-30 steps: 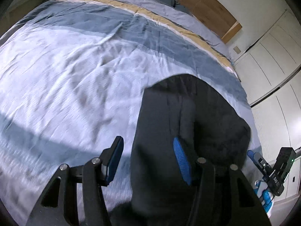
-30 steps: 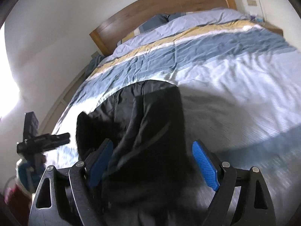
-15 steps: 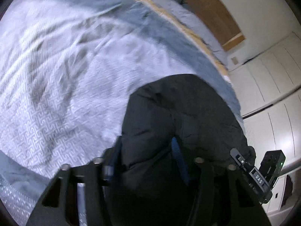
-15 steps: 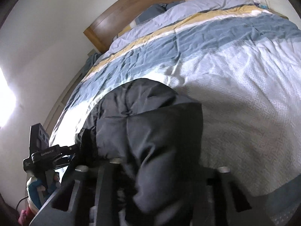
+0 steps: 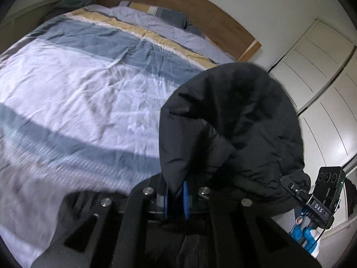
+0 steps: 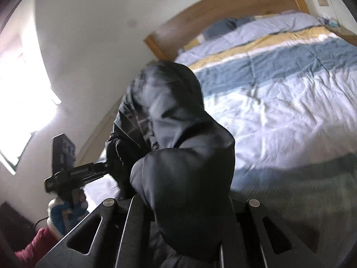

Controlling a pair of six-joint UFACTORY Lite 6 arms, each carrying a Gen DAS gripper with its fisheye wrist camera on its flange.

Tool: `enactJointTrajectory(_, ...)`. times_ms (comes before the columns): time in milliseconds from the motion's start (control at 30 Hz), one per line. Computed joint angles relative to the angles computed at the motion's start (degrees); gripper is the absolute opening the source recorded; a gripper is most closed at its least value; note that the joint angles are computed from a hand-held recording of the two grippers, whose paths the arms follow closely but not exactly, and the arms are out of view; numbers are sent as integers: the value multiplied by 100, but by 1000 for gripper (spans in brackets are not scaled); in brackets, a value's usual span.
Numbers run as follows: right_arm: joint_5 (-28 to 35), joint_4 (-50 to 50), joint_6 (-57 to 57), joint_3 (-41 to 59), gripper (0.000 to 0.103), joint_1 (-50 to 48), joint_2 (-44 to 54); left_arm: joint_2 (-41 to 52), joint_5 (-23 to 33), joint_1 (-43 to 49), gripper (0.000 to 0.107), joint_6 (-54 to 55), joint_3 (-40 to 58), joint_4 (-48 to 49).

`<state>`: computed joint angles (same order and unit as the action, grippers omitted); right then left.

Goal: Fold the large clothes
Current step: 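Grasp the jacket hem with the left gripper while the right gripper grasps it too, lifting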

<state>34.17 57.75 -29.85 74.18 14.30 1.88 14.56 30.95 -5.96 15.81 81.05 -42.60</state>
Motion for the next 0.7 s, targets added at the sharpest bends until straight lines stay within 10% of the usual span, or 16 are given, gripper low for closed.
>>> enactJointTrajectory(200, -115, -533, 1001, -1856, 13, 696, -2599, -2789, 443, 195, 8, -3, -2256, 180)
enactJointTrajectory(700, -167, -8054, 9963, -4926, 25, 5257, -5847, -7718, 552, -2837, 8, -4788, -6570, 4532)
